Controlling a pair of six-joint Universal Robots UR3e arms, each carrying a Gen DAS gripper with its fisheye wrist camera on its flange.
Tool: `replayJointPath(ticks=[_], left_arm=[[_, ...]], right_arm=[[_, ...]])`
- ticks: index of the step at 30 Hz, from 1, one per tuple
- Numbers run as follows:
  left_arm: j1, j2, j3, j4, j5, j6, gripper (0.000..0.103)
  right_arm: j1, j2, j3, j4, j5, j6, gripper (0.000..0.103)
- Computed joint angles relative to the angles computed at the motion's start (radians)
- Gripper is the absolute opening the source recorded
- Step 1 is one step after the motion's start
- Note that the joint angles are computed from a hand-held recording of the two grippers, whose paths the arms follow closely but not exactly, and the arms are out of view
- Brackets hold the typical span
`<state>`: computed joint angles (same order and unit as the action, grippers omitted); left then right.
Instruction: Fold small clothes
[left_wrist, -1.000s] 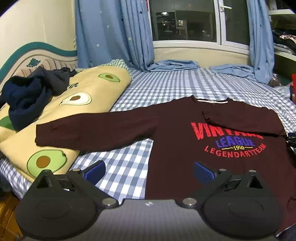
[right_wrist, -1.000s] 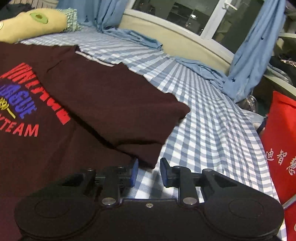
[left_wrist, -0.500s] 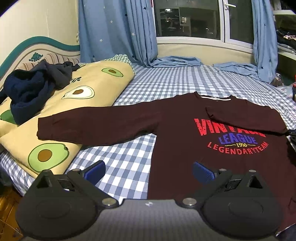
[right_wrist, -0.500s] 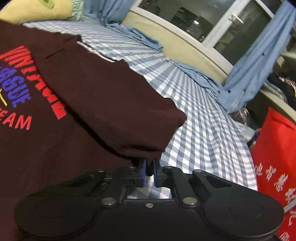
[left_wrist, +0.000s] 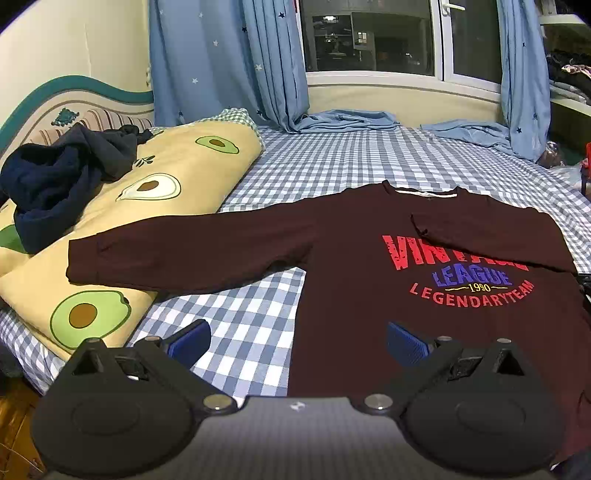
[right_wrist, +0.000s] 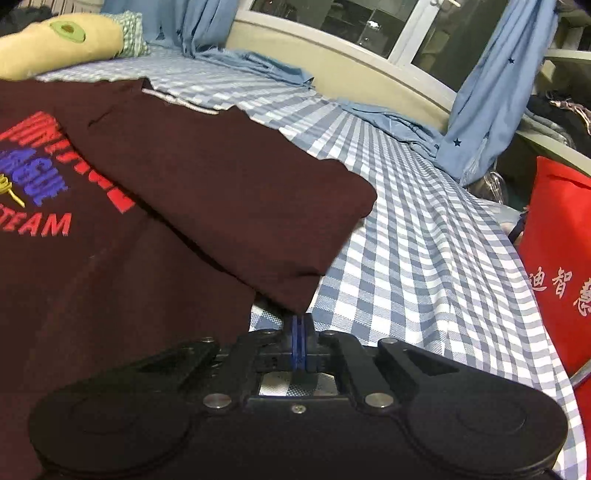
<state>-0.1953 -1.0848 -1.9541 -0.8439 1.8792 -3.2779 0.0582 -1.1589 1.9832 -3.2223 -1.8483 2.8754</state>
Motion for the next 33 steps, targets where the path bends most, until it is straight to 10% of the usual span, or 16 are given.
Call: replayJointPath(ticks=[3,10,18,22,25,28,33], left_arm=[[0.008,-0.002,0.004,-0.004,-0.001,-0.004,0.102],[-0.028,-0.062,0.044,0.007,0.028,-0.012,0.102],[-0.102,-0.119,0.098,-0.035,0.144,-0.051,0.102],[-0.101,-0.163,0.136,-0.075,0.179,-0.091,0.102],[-0.101,-0.197,0.167,-0.078,0.182,-0.094,0.102],[-0.111,-0.243,0.200,-0.075,0.185,-0.092,0.102],[-0.155,-0.291,0.233,-0.069,0.195,-0.103,0.102]], right_arm=[[-0.053,-0.113,0.038,0.072,0.107,0.057,0.034],[-0.314,-0.146,-0.142,0.294,0.510,0.313,0.039],[-0.417,0.252,-0.735,0.585,0.648,0.511,0.041],[-0.436,0.392,-0.903,0.655,0.690,0.545,0.041],[-0.455,0.450,-0.933,0.565,0.781,0.584,0.004],[-0.410,0.430,-0.874,0.348,0.654,0.469,0.005],[-0.321,0.601,-1.220,0.615,0.453,0.245,0.009]])
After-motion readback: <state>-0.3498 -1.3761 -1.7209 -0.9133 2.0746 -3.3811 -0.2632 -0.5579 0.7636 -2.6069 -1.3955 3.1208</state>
